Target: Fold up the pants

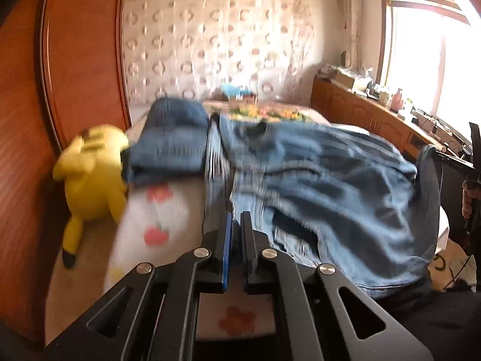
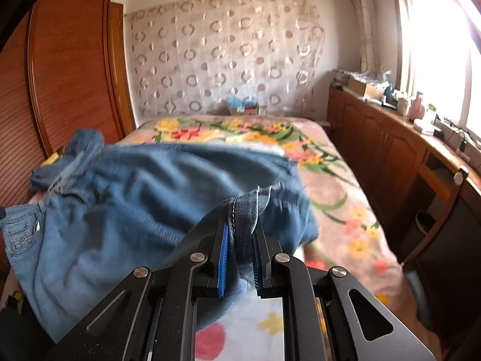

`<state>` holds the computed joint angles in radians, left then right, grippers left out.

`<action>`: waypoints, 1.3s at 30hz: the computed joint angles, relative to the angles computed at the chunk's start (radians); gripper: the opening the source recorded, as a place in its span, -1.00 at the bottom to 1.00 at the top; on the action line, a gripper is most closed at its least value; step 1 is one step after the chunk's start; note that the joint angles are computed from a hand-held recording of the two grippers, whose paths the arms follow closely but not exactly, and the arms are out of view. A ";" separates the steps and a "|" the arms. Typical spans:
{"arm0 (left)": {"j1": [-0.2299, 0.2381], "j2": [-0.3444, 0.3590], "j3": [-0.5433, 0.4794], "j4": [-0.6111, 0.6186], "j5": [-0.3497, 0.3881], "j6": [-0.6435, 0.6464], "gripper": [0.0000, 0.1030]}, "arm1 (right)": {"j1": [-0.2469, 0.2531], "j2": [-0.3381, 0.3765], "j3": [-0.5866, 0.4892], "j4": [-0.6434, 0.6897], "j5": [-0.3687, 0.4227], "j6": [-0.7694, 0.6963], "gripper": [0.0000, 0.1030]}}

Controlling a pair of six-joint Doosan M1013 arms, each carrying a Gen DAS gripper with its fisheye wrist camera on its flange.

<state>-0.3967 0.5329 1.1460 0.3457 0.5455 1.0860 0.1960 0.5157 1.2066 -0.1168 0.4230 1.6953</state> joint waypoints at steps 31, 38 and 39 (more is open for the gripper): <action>0.055 0.412 -0.744 -0.059 0.407 0.185 -0.87 | -0.049 0.278 -0.457 0.154 0.248 -0.102 -0.15; 0.059 0.434 -0.778 -0.077 0.428 0.198 -0.87 | -0.055 0.237 -0.370 0.167 0.275 -0.056 -0.14; 0.059 0.437 -0.782 -0.081 0.428 0.199 -0.87 | -0.055 0.237 -0.366 0.169 0.285 -0.056 -0.14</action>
